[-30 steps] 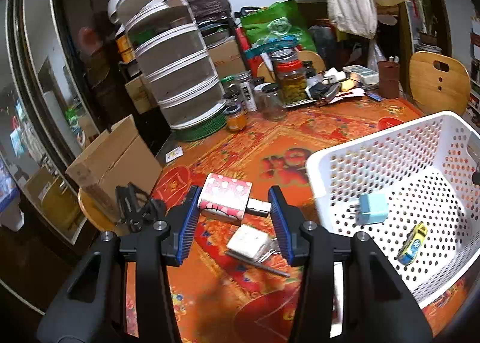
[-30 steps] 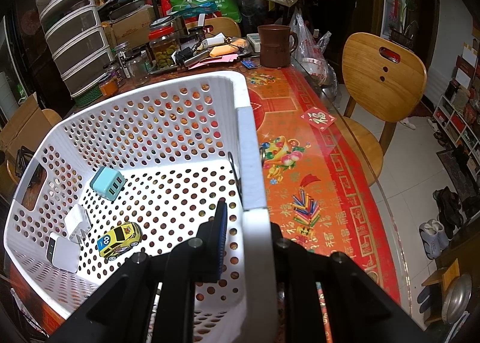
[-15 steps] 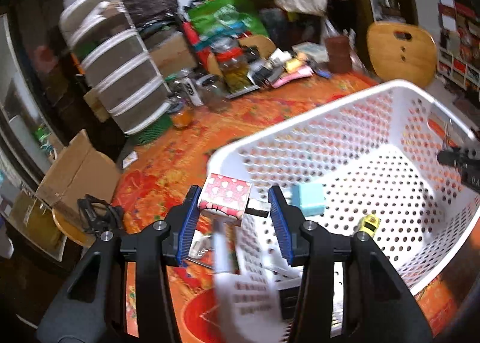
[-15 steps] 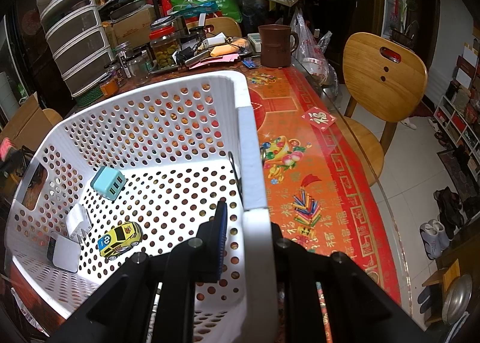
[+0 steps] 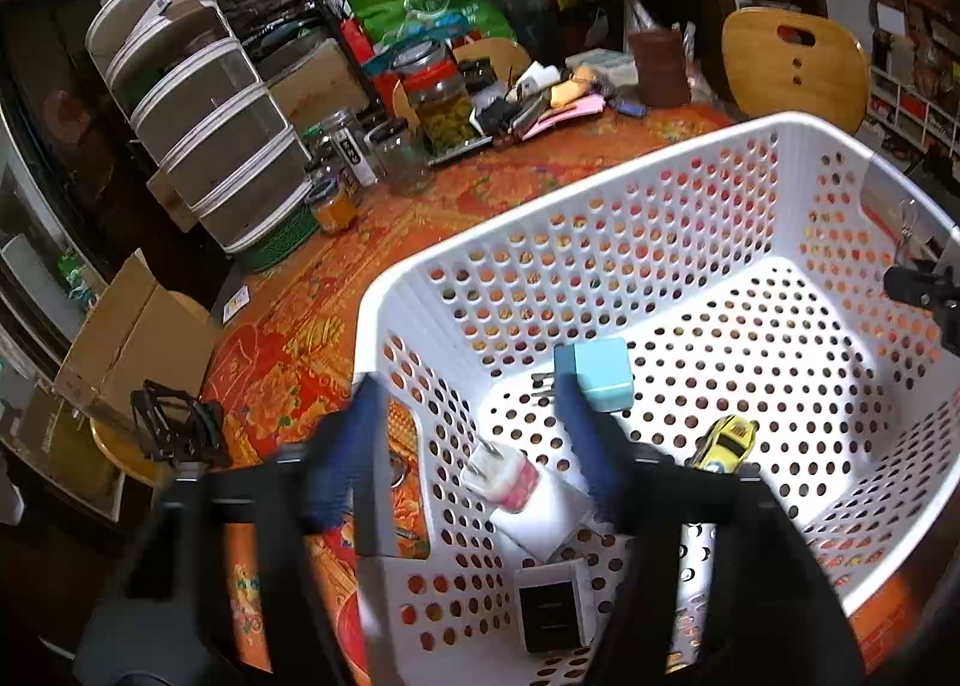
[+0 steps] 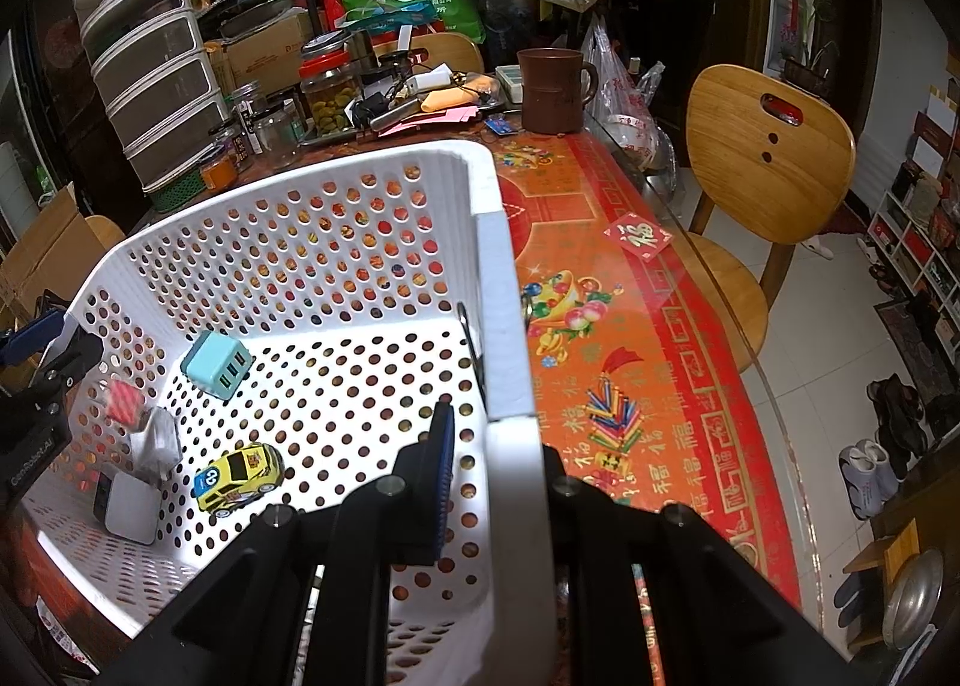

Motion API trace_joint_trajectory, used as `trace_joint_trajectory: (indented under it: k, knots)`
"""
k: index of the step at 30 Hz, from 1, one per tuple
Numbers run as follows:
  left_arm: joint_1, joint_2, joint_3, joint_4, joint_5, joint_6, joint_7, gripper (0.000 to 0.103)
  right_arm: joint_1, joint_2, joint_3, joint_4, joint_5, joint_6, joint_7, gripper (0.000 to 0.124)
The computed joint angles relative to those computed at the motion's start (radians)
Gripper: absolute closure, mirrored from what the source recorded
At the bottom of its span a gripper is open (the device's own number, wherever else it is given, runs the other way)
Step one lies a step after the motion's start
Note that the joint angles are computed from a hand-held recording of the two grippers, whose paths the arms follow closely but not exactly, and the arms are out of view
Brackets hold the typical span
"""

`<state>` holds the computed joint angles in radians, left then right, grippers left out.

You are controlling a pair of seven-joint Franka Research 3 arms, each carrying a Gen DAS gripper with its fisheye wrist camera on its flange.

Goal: Organize rigid objects
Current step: 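Carry the pink charger into the basket and open the left gripper, then grasp the flat white labelled charger with the left gripper and lift it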

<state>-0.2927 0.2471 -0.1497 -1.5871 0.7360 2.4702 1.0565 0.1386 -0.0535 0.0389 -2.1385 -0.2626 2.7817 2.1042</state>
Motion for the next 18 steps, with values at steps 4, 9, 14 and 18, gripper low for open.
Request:
trace_joint_trajectory:
  k: [4, 9, 14, 18]
  knots:
    - [0.021, -0.083, 0.02, -0.095, 0.078, 0.102, -0.095, 0.001, 0.001, 0.001, 0.002, 0.0, -0.009, -0.001, 0.009, 0.11]
    - [0.094, -0.187, 0.028, -0.205, 0.11, 0.188, -0.14, 0.001, 0.004, -0.002, 0.003, -0.007, -0.014, 0.003, 0.017, 0.11]
    - [0.201, -0.19, 0.044, -0.233, -0.056, 0.219, -0.058, 0.001, 0.004, 0.002, 0.0, -0.001, -0.004, -0.003, 0.002, 0.11]
    - [0.259, -0.094, 0.041, -0.184, -0.268, 0.16, 0.115, 0.001, 0.004, 0.001, 0.0, -0.002, -0.004, -0.004, 0.002, 0.11]
